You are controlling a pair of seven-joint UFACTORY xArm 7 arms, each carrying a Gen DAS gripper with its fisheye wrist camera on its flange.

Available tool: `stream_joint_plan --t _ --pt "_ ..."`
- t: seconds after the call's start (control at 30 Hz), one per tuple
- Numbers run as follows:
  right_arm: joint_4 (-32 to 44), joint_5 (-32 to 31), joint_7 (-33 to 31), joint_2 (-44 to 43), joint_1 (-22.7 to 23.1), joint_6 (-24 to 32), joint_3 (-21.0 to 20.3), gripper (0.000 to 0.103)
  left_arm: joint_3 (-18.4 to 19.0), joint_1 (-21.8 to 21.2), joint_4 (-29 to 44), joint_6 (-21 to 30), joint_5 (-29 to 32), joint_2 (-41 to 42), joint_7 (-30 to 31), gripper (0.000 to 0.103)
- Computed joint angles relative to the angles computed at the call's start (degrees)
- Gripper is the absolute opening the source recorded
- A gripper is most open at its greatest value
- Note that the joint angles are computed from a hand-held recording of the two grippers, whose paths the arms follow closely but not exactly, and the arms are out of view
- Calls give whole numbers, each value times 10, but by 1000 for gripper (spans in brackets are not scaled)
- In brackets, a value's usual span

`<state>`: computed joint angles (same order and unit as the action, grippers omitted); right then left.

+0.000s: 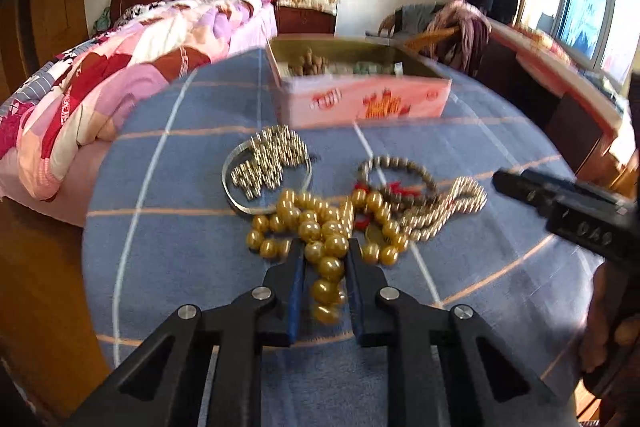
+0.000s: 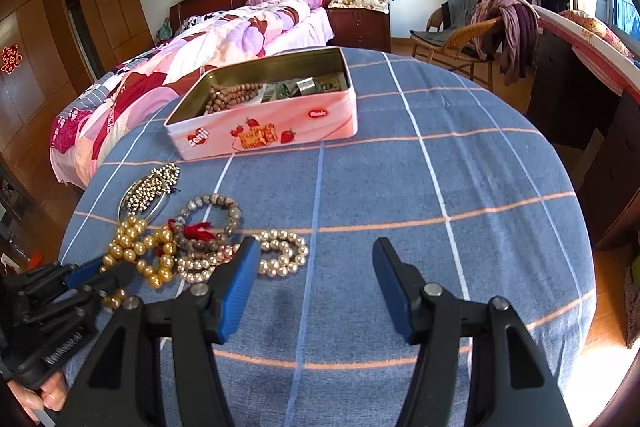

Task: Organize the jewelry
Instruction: 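Grasp the gold bead necklace with the left tool while the right tool grasps the wooden bead bracelet, then carry both bead strings into the tin and open both tools to release them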

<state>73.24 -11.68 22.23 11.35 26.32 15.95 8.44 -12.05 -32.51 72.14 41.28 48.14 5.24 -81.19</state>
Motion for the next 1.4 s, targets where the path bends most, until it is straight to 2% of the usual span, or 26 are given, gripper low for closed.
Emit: stream_joint_plan --t 0.33,0.37,0.5,0.67,0.83,0.9,0.97,1.03,1.23,1.4 --pt "71 6 -35 44 10 18 6 51 -14 21 -22 11 46 -55 -40 18" --pt "91 12 -48 59 10 29 10 50 -17 24 -23 11 51 -60 -45 18" --pt "154 22 -84 104 26 79 14 34 -29 33 -19 21 78 -72 -62 18" --pt "227 -5 -104 154 61 159 -3 33 -37 45 -24 24 85 -84 -68 18" --pt "223 -20 -122 150 71 166 -11 30 -39 53 -29 21 77 -86 -68 18" --pt "224 -18 -137 149 70 174 -7 12 -40 55 -31 21 77 -87 -70 18" --pt "226 -18 -133 148 72 181 -10 12 -41 57 -34 21 78 -91 -71 18" --pt "218 4 -142 144 60 172 0 12 -43 59 -36 20 77 -93 -73 18" --pt "173 85 -153 105 17 87 24 12 -44 63 -37 17 78 -91 -77 18" --pt "159 102 -150 79 10 36 19 12 -41 66 -34 10 83 -88 -82 18"
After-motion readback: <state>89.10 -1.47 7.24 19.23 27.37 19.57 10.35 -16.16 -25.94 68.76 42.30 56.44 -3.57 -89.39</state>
